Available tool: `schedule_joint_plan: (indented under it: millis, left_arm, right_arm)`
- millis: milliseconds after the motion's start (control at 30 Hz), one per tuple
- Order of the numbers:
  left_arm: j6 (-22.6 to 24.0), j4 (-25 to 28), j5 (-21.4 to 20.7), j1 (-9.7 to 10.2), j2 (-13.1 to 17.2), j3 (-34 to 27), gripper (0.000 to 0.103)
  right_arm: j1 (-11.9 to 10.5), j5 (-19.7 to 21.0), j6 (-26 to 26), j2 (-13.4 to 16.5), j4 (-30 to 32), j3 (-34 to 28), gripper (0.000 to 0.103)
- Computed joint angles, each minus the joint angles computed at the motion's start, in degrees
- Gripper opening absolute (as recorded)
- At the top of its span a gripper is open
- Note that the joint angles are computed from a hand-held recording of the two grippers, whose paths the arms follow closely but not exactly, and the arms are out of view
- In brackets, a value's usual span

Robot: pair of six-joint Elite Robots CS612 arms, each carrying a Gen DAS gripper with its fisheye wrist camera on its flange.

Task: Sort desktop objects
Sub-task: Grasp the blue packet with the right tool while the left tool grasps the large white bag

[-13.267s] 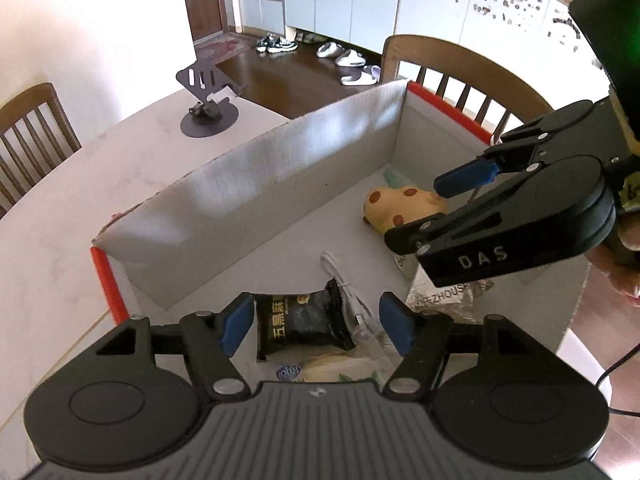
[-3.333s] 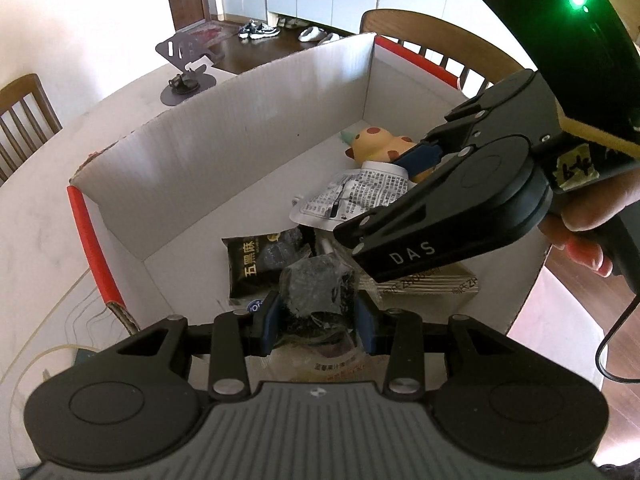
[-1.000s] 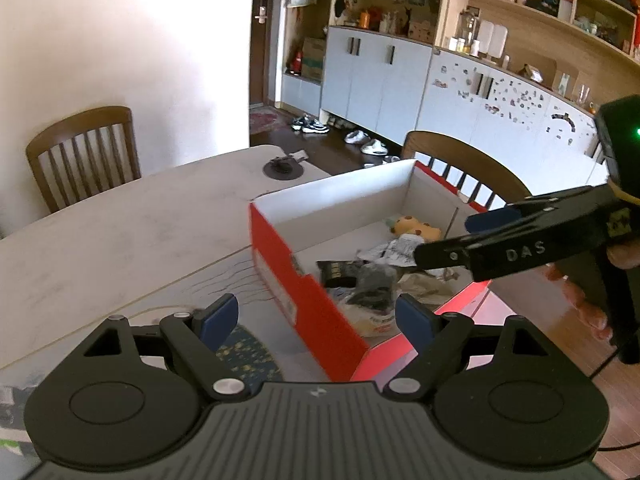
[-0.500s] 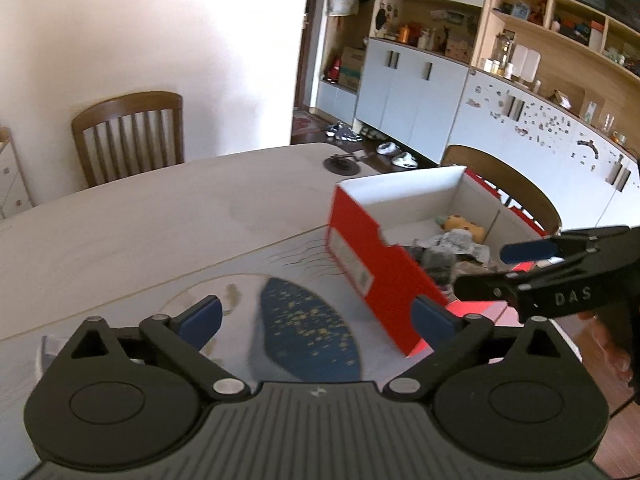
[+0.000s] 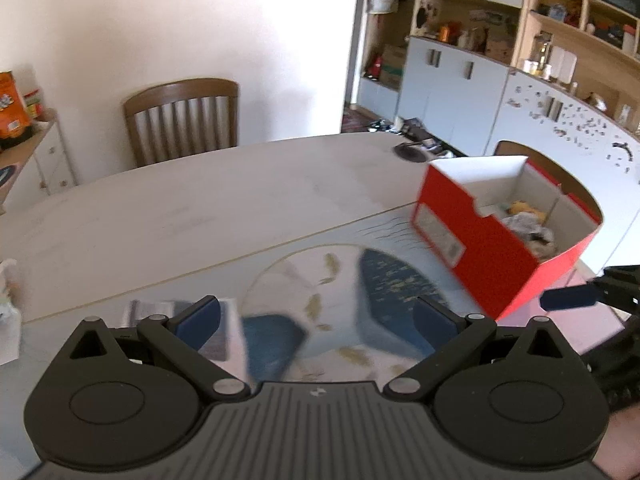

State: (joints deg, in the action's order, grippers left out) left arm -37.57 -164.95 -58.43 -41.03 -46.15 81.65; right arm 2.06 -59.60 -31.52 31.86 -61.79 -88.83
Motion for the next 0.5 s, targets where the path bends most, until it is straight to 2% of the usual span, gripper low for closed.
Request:
schedule_joint_plan:
  millis: [133,500]
  left_arm:
    - [-0.6,-0.5,1.3,0.43,-0.7,2.0,0.103]
    - [-4.3,0.8,0.8,2.46,-1.7,5.7,0.103]
  right_arm:
    - [1.1,-0.3,-0.3,0.6,1.2,-1.4,0.091]
    - [4.0,-3.1,0.7,2.4,2.1,-3.4,0.091]
